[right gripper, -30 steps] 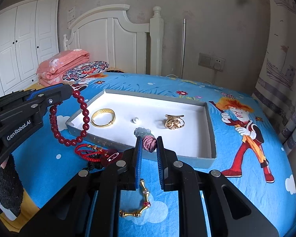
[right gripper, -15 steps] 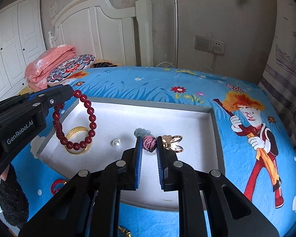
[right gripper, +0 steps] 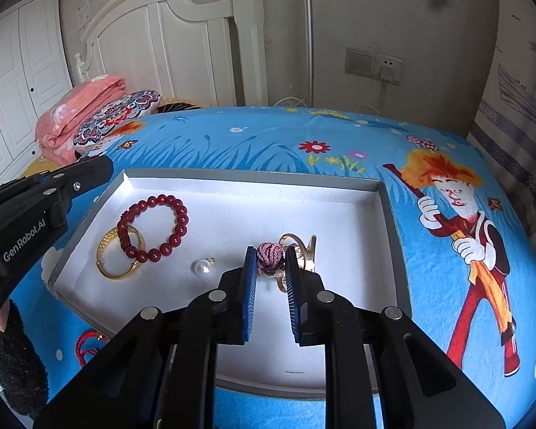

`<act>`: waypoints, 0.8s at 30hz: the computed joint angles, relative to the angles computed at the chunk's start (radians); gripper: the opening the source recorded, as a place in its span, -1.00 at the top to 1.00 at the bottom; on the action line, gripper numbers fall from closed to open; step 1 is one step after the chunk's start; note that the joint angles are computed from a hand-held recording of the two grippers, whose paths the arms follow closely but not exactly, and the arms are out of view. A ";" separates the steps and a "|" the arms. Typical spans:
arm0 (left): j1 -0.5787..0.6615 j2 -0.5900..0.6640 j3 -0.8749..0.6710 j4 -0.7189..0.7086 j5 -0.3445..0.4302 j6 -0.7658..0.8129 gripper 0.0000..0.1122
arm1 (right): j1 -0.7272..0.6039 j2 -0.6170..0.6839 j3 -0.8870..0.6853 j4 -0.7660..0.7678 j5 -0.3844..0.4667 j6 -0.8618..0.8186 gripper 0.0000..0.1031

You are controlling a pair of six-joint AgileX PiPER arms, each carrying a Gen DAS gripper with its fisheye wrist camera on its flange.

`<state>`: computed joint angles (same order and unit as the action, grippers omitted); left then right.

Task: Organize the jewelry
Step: 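Lift both tools out of the tray back over the bed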

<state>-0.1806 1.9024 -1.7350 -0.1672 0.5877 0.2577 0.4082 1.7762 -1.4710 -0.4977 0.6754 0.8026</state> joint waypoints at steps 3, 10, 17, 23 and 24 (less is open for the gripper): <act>0.009 -0.009 0.024 -0.019 -0.009 0.013 0.78 | 0.000 -0.012 0.020 -0.004 -0.005 0.007 0.66; 0.014 -0.037 0.099 0.007 -0.072 -0.013 -0.01 | -0.001 -0.033 0.049 0.009 0.001 0.021 0.66; 0.045 -0.184 0.324 -0.064 -0.221 0.059 -0.62 | 0.065 -0.171 0.234 -0.110 -0.056 0.162 -0.04; 0.081 -0.354 0.580 -0.235 -0.354 0.271 -0.73 | 0.156 -0.303 0.402 -0.251 -0.046 0.344 -0.04; 0.087 -0.385 0.631 -0.297 -0.382 0.342 -0.75 | 0.176 -0.324 0.429 -0.278 -0.040 0.379 -0.04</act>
